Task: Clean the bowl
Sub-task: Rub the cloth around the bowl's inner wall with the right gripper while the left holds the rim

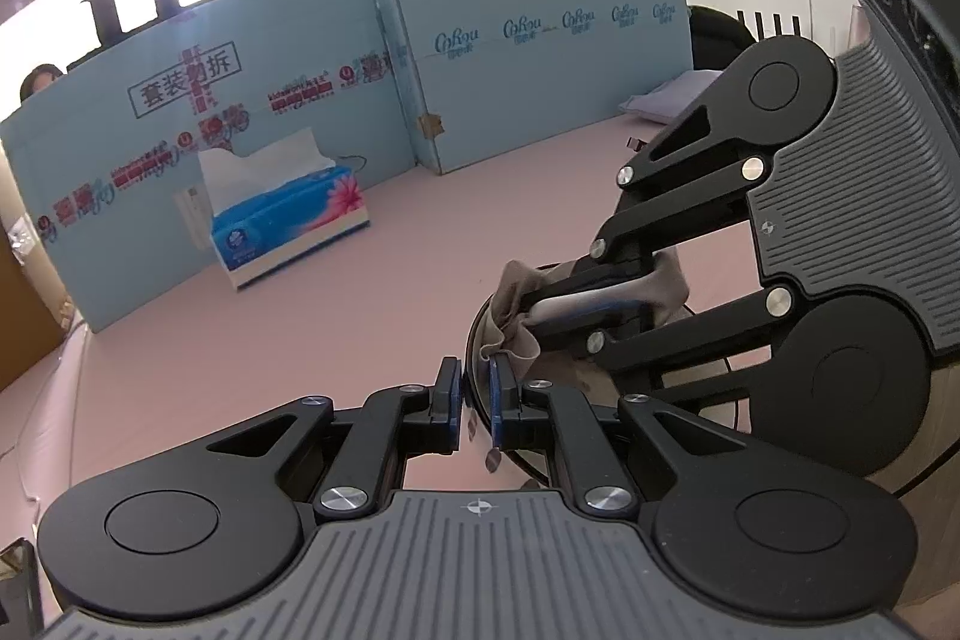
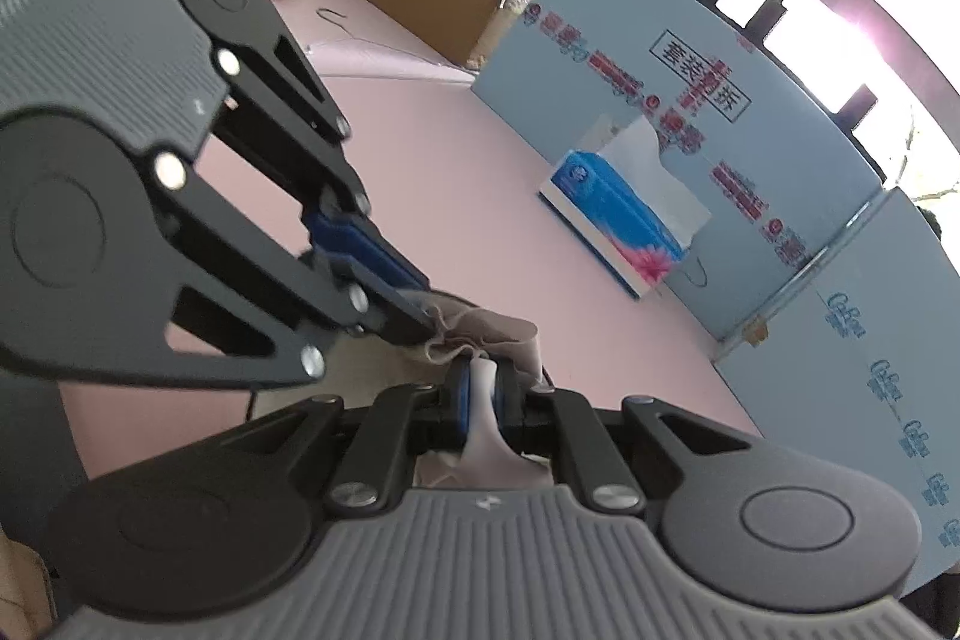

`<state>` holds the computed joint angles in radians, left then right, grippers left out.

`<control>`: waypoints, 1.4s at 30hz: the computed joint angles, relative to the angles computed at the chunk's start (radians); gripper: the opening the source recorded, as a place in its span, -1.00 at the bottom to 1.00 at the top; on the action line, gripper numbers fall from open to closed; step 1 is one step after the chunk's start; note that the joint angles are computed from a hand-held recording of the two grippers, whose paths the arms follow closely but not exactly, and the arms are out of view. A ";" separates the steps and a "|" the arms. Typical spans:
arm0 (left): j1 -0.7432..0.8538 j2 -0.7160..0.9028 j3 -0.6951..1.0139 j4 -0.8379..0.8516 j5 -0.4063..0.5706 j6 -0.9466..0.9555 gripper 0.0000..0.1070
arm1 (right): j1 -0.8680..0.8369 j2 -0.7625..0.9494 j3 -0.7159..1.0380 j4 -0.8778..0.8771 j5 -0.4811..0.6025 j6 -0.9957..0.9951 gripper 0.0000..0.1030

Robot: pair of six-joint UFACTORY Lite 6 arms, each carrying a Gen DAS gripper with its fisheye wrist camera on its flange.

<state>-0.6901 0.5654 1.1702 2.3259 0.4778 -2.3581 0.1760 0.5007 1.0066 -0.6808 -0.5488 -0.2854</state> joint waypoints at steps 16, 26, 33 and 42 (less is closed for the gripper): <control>-0.009 0.017 0.004 -0.033 0.014 -0.006 -0.57 | -0.084 -0.038 -0.075 -0.119 0.060 0.161 -0.85; -0.101 0.003 -0.057 -0.159 0.082 -0.097 -0.17 | -0.090 -0.047 -0.121 -0.112 0.014 0.190 -0.85; -0.020 -0.008 -0.044 -0.091 0.008 -0.078 -0.64 | -0.084 -0.068 -0.149 -0.141 -0.018 0.215 -0.85; 0.003 0.002 -0.006 -0.164 0.042 0.144 -0.80 | -0.065 -0.052 -0.119 -0.192 -0.061 0.347 -0.85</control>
<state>-0.6876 0.5675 1.1647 2.1620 0.5195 -2.2138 0.1110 0.4490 0.8873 -0.8725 -0.6101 0.0615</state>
